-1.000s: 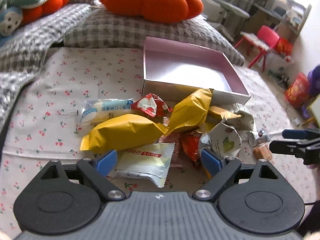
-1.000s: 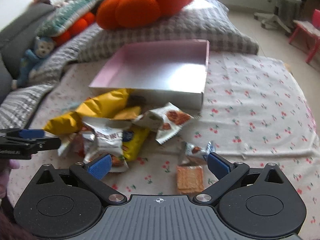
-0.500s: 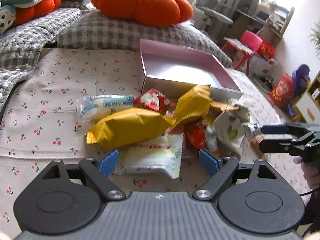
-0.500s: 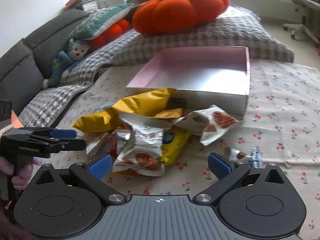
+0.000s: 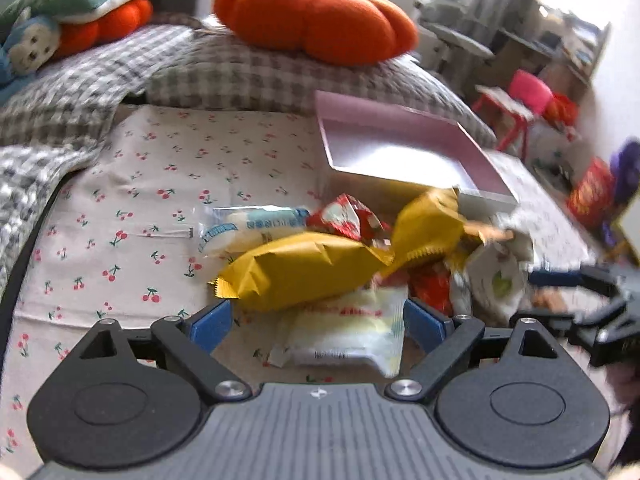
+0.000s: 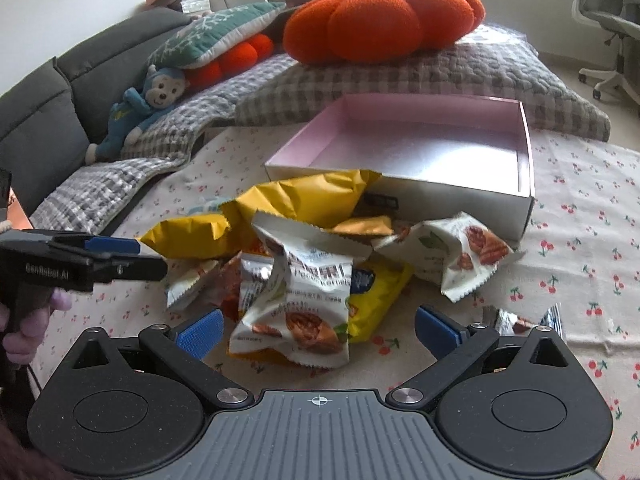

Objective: Organize snacks
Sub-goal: 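Grasp the yellow cake packet with the left gripper while the right grasps the white pecan bag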

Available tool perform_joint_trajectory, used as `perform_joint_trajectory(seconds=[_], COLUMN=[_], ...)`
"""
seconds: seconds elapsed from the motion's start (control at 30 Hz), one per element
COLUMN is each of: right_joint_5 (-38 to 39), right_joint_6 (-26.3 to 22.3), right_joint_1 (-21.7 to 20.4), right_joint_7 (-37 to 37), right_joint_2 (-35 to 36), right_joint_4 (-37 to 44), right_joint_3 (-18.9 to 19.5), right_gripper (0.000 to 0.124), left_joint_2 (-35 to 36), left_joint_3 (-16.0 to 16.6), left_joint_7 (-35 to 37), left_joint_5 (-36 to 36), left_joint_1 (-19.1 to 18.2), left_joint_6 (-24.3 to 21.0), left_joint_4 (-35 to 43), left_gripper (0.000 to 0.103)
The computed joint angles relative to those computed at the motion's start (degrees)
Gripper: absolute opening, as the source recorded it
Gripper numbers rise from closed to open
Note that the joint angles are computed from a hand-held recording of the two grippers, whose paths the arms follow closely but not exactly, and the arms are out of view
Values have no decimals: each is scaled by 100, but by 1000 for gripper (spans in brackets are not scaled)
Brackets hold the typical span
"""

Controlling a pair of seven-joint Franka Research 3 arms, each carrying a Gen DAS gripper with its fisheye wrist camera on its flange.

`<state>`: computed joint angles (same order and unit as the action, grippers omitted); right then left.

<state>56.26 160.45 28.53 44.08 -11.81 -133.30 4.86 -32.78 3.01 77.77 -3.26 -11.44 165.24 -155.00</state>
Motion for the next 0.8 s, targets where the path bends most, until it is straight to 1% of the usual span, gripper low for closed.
perform_joint_trajectory(seconds=[0.03, 0.1, 0.13, 0.17, 0.2, 0.27, 0.3, 0.4, 0.47, 0.5, 0.53, 0.57, 0.63, 0.8], right_joint_5=[26, 115, 118, 111, 113, 54, 31, 126, 213, 245, 271, 286, 296, 425], right_joint_6=[42, 102, 93, 91, 97, 127, 134, 51, 19, -19, -82, -158, -293, -481], right_joint_1=[12, 36, 30, 20, 11, -17, -26, -26, -18, -17, -23, -38, -75, -142], right_joint_7=[-6, 18, 63, 112, 141, 222, 241, 124, 5, -44, -59, -40, 17, 51], right_joint_2=[23, 75, 104, 123, 142, 172, 189, 213, 221, 240, 254, 273, 298, 301], right_joint_4=[23, 74, 104, 120, 131, 138, 144, 179, 201, 231, 260, 295, 344, 363], right_joint_3=[9, 18, 23, 30, 32, 51, 53, 19, 17, 18, 17, 17, 25, 31], right_gripper=[100, 98, 96, 95, 95, 91, 90, 86, 78, 75, 70, 65, 60, 58], left_joint_2=[27, 77, 108, 109, 109, 185, 223, 461, 602, 659, 702, 751, 821, 927], left_joint_3=[-34, -210, -433, -591, -666, -476, -442, -127, -88, -84, -113, -179, -291, -482], left_joint_7=[-88, -112, -129, -129, -54, 378, 485, 1115, 1418, 1540, 1598, 1588, 1542, 1414], left_joint_5=[-17, 210, 504, 779, 1022, 1247, 1283, 1115, 989, 915, 850, 822, 795, 854], left_joint_1=[48, 229, 458, 646, 746, 585, 544, 168, 89, 65, 73, 133, 247, 431], left_joint_6=[8, -26, 5, 56, 112, 111, 58, -228, -279, -309, -328, -334, -367, -367], left_joint_4=[29, 106, 151, 162, 170, 240, 277, 481, 559, 598, 628, 662, 729, 793], left_gripper=[91, 91, 92, 95, 98, 99, 99, 97, 96, 94, 94, 94, 93, 91])
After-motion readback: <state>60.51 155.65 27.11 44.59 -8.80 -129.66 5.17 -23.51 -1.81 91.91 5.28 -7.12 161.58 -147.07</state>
